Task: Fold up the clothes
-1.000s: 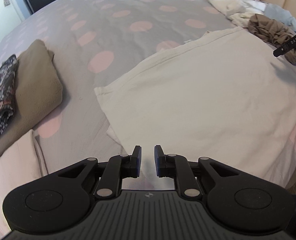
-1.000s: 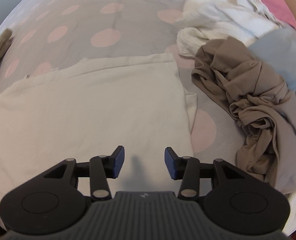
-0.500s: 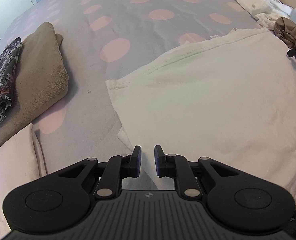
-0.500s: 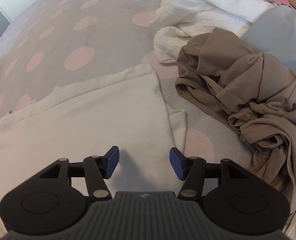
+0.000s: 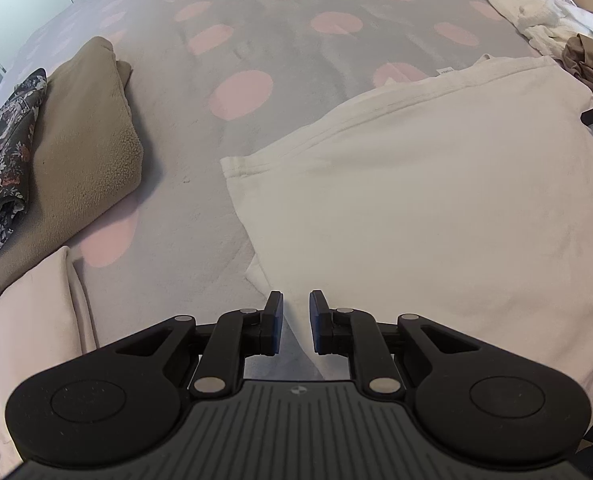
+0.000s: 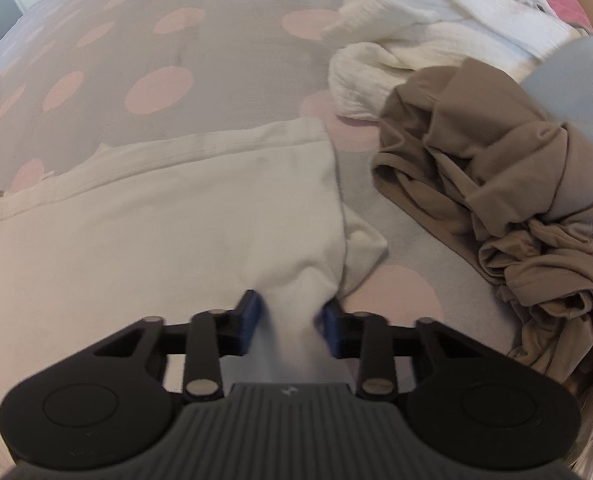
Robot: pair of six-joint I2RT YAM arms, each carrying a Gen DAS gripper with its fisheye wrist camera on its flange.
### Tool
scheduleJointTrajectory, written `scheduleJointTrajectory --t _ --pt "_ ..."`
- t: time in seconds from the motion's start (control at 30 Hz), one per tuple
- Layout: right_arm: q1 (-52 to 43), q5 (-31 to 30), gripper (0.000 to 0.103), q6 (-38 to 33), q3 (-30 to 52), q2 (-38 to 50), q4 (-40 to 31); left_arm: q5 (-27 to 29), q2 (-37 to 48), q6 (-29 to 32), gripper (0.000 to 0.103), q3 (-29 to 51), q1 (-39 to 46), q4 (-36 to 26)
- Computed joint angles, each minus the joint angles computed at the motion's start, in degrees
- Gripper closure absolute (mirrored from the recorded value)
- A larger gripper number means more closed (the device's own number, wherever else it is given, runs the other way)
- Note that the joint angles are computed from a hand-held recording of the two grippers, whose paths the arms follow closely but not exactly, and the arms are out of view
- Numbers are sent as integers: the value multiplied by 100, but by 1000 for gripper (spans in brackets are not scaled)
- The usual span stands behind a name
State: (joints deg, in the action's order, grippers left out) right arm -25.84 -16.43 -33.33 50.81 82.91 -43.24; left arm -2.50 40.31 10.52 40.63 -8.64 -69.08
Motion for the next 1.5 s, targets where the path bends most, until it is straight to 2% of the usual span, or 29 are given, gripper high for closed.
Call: scheduleJointTrajectory --t 0.07,0.17,0.3,0.47,0.63,0.8,0.93,1.07,1.17,1.33,1.5 --pt "14 -38 90 6 5 -126 -93 -3 -40 -1 91 0 1 -7" --pt "-22 -191 90 -27 166 -321 -460 8 -122 -42 91 37 0 -66" --pt "-16 -533 91 -13 589 -589 -1342 -11 -232 -78 90 104 -79 -166" --pt "514 -475 91 314 830 -1130 -2270 -47 -316 -161 90 222 -185 -247" --pt "1468 -472 91 915 1080 -1701 -2967 -25 -386 -202 91 372 -243 -318" --pt "2847 -438 91 2040 1255 -2051 -3185 113 -445 -168 90 523 -164 -375" --pt "4125 -434 91 3200 1319 -2156 -3052 428 -455 113 91 603 231 -399" --pt "5428 -232 91 4376 1241 -2113 -2456 778 -420 451 91 621 737 -423" --pt "6067 -152 91 5043 1177 -1809 -1879 826 -403 513 91 603 787 -425" --pt "7085 154 91 5751 1078 -1153 -1036 846 -382 588 91 567 816 -402" --pt "7523 382 91 6043 958 -455 -499 884 -355 724 91 543 1019 -413"
